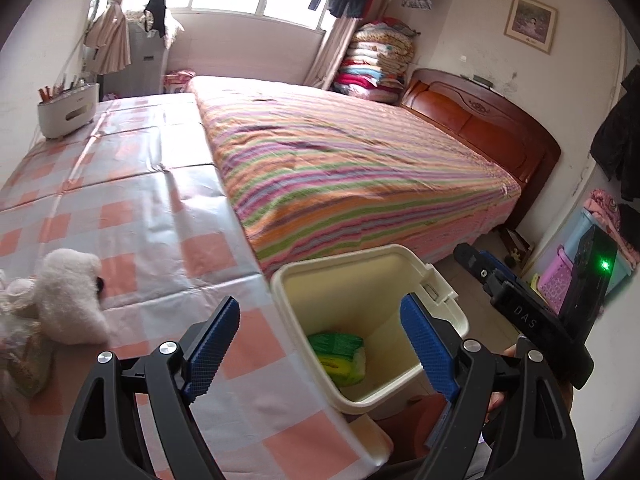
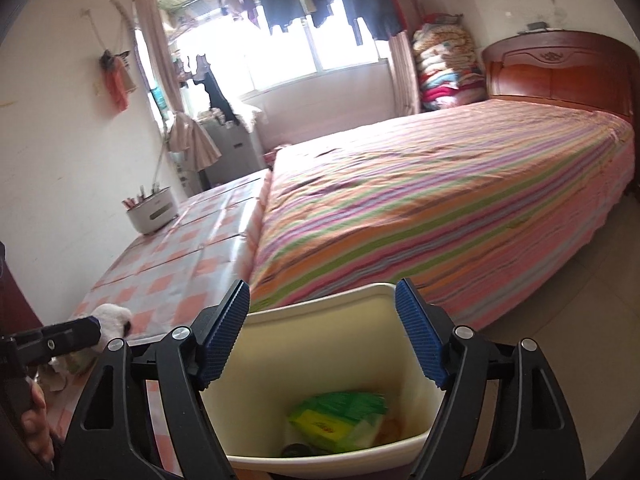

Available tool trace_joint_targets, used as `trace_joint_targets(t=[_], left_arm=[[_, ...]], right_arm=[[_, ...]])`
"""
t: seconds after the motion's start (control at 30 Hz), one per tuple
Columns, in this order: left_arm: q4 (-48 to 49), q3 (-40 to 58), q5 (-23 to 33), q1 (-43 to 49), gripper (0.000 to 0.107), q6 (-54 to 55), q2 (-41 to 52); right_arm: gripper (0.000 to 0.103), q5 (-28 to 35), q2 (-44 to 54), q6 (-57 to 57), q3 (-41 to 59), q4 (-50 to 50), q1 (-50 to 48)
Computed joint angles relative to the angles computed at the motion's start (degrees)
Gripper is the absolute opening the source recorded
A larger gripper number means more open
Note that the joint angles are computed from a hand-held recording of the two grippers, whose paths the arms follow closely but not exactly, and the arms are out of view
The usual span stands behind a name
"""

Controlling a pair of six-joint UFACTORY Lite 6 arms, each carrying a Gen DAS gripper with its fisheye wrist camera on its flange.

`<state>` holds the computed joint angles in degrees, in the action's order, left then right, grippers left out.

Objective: Collect trash
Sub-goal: 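Move both open tools back to the items on the table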

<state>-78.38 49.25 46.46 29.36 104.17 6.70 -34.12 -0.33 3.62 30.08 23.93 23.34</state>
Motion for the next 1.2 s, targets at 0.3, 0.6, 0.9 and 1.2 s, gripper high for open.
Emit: trace_joint_targets(t=[0.3,0.6,0.9,1.2], left_arm=[[2.89,7.37,4.19,11.01,0.08,-2.26,3.86],[4.87,19.11,6.51,20.48,0.08,-5.62,12.73],[7.23,33.21,8.24,28.39,0.08,-10.47,23.07],[10.16,52.8,10.34,34.35,0.08,-19.96,35.77]], right_arm=[[0.077,2.17,10.58,-2.37,12.29,1.36,7.58],[0.077,6.57,20.5,-3.62,25.43,0.84,13.11],[0.077,11.99,31.0,-5.4,39.37,1.33,17.76],[0.077,17.23,37.92,-0.85,48.46,-3.43,19.32]])
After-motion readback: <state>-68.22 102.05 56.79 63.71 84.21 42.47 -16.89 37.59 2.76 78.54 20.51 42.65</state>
